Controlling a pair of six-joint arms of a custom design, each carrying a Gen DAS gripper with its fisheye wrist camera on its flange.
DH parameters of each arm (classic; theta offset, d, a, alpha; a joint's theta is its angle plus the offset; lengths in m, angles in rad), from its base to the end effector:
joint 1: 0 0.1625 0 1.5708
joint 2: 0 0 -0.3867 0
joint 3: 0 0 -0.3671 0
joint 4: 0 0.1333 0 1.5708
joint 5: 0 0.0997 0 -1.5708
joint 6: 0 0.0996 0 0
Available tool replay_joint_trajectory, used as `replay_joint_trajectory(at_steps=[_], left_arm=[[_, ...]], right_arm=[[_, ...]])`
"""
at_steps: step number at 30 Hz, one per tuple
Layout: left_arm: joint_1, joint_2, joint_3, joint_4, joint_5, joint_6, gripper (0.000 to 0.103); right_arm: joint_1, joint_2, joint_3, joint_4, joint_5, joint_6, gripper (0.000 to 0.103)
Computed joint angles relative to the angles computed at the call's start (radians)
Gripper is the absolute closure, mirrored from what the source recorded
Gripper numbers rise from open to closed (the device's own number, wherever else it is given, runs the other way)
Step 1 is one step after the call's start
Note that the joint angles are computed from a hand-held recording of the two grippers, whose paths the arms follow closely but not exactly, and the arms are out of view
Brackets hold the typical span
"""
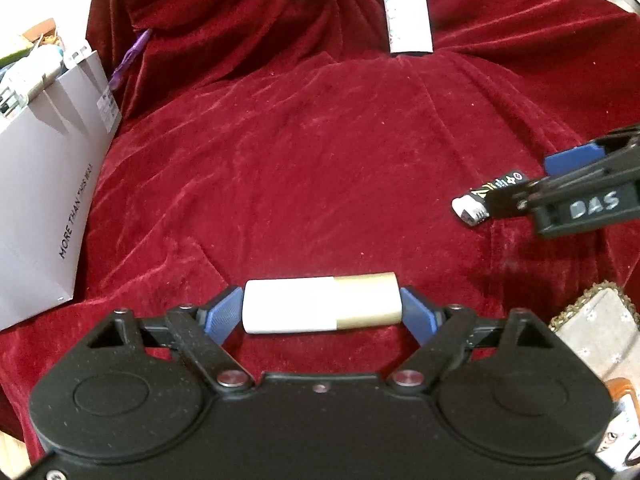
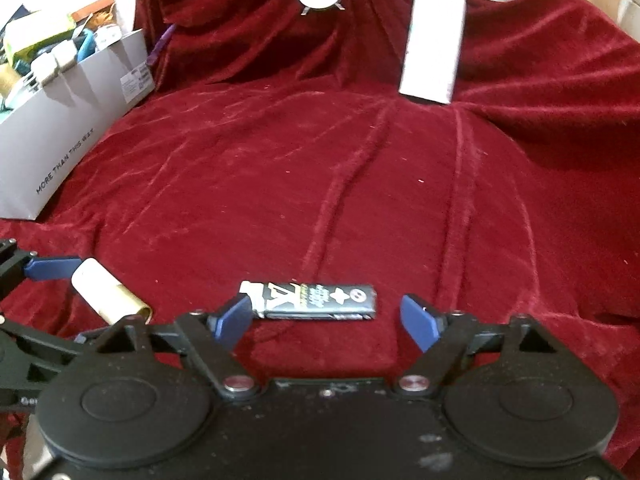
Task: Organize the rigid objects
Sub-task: 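Regrasp the cream tube lengthwise with the left tool while the right tool turns the battery crosswise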
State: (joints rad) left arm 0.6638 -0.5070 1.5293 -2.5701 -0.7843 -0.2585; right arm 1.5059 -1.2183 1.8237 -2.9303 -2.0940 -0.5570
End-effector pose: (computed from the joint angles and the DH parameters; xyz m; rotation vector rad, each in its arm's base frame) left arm -0.3687 -0.5472 -0.0356 0.7822 2.2909 -0.5294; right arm 0.0466 -0.5713 0.3219 0.3294 -2.3302 0.6906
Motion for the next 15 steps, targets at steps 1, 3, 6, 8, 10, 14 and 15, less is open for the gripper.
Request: replay_joint_trajectory(at_steps=[1, 3, 6, 8, 10, 14, 15], left_arm=[[0.0, -0.001, 0.001, -0.002, 0.0, -0.004, 0.021], [0.005, -0.004, -0.001, 0.005, -0.01, -0.013, 0.021], [0.01, -0.004, -0.007, 0.012, -0.017, -0.016, 0.021], [0.015, -0.003, -0.011, 0.016, -0.023, -0.014, 0.021], [0.019, -0.002, -0.014, 0.013, -0.029, -0.013, 0.021], [0.028, 0.003, -0.022, 0.016, -0.04, -0.014, 0.021], [0.029, 0.003, -0.024, 0.016, -0.044, -0.015, 0.022]], right_arm=[[0.003, 0.01, -0.005, -0.002, -0.004, -0.003, 0.02], [0.006, 0.028, -0.014, 0.006, -0.012, 0.001, 0.02], [0.009, 0.052, -0.025, 0.01, -0.036, 0.01, 0.02], [0.007, 0.064, -0.029, 0.005, -0.045, 0.015, 0.019], [0.005, 0.073, -0.037, 0.0, -0.045, 0.018, 0.019], [0.002, 0.075, -0.042, 0.002, -0.042, 0.028, 0.019], [0.001, 0.074, -0.041, 0.003, -0.042, 0.029, 0.019]])
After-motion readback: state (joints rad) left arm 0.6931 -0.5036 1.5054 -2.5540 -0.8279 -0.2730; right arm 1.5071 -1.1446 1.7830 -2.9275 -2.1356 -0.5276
